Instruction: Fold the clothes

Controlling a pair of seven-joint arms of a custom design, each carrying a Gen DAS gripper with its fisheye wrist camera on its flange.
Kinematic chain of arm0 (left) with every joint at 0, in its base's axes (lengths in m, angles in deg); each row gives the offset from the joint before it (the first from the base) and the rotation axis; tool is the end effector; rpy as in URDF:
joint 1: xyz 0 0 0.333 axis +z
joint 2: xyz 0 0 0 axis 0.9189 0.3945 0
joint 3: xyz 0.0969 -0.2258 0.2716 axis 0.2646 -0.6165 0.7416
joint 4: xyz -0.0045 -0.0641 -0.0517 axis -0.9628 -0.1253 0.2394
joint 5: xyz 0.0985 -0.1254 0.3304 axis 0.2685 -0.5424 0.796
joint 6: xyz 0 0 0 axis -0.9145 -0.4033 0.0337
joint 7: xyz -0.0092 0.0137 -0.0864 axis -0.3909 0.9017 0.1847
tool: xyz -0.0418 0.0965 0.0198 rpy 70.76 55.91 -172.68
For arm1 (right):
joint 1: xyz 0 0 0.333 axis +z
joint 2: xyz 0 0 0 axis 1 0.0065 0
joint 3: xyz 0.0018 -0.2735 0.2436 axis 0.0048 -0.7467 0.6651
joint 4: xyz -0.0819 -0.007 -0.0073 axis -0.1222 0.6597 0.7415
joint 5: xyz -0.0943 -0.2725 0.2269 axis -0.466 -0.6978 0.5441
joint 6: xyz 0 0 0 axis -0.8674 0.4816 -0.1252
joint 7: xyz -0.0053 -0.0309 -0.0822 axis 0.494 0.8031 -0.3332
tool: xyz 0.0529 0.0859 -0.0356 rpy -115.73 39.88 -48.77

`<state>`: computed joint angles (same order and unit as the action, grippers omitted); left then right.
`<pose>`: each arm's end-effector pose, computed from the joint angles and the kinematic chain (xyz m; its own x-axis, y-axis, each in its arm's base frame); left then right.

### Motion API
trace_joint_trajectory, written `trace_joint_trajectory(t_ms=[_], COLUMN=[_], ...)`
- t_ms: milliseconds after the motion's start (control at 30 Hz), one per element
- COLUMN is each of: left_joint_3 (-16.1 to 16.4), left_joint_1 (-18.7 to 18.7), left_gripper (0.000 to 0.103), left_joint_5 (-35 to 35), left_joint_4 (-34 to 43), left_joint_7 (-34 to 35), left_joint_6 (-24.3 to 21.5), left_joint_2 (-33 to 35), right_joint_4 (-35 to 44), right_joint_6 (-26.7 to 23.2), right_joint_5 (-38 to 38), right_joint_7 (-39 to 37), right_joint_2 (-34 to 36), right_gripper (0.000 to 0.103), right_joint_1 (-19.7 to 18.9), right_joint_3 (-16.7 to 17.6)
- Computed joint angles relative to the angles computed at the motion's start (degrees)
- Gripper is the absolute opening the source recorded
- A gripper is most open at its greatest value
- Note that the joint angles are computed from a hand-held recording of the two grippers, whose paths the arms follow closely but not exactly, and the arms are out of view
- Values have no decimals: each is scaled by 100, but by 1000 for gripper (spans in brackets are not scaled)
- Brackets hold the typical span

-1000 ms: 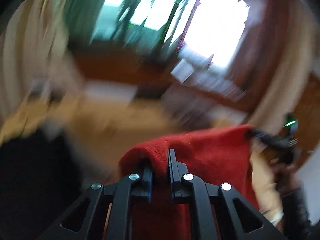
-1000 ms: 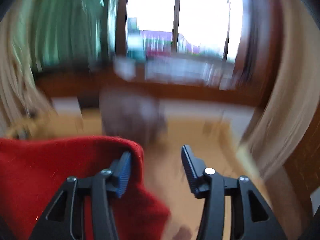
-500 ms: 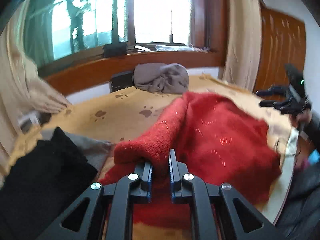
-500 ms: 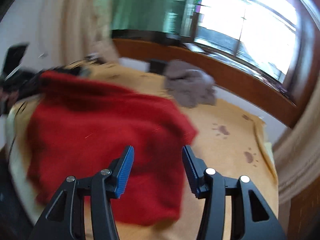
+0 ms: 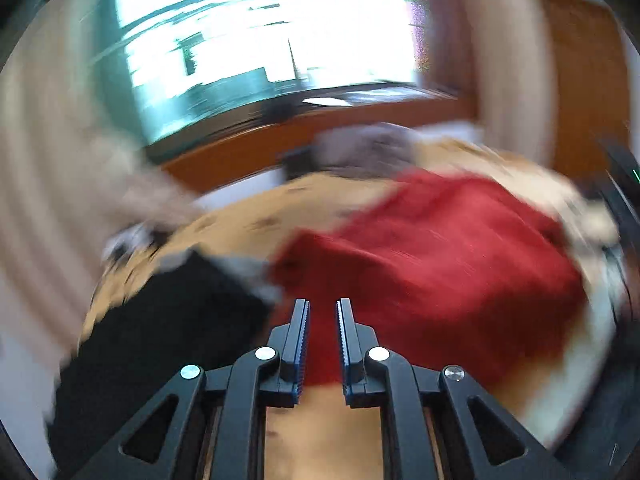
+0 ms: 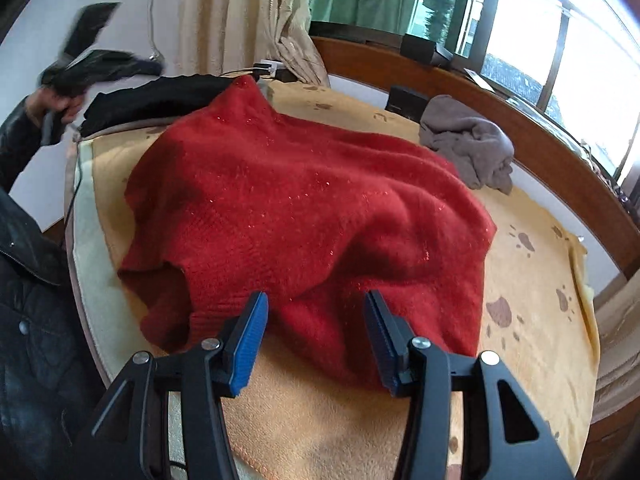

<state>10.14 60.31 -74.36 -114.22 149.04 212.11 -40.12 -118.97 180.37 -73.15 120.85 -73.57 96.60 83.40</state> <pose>0.5694 -0.1580 0.6071 -0.8393 -0.4711 -0.2712 -0.1105 0.6363 -0.7635 0.3996 0.0530 0.5660 0.2503 -0.9575 0.1434 -0.6687 -0.2781 -0.6895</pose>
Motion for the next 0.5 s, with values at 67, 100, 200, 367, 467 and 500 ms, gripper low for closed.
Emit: trace_joint_trajectory(t_ms=[67, 100, 200, 367, 467, 500], left_joint_3=[-50, -48, -30, -24, -43, -44], left_joint_1=[-76, -152, -394, -626, -725, -745], left_gripper=[15, 15, 15, 36, 87, 87], left_joint_5=[-79, -21, 250, 778, 636, 552], left_joint_4=[-535, -776, -1203, -1297, -1277, -1281], left_joint_7=[1034, 1432, 1832, 1618, 1722, 1814], left_joint_6=[1, 13, 82, 194, 385, 381], left_joint_2=[-331, -462, -633, -548, -471, -471], right_joint_4=[-16, -15, -48, -90, -169, -198], right_joint_6=[21, 43, 130, 219, 330, 377], right_joint_5=[45, 87, 125, -33, -30, -12], right_joint_7=[53, 78, 215, 485, 640, 684], right_joint_2=[2, 14, 16, 15, -51, -74], right_gripper=[55, 55, 55, 60, 64, 65], right_joint_1=[-10, 7, -28, -227, -269, -275], right_joint_3=[-10, -26, 37, 197, 161, 136])
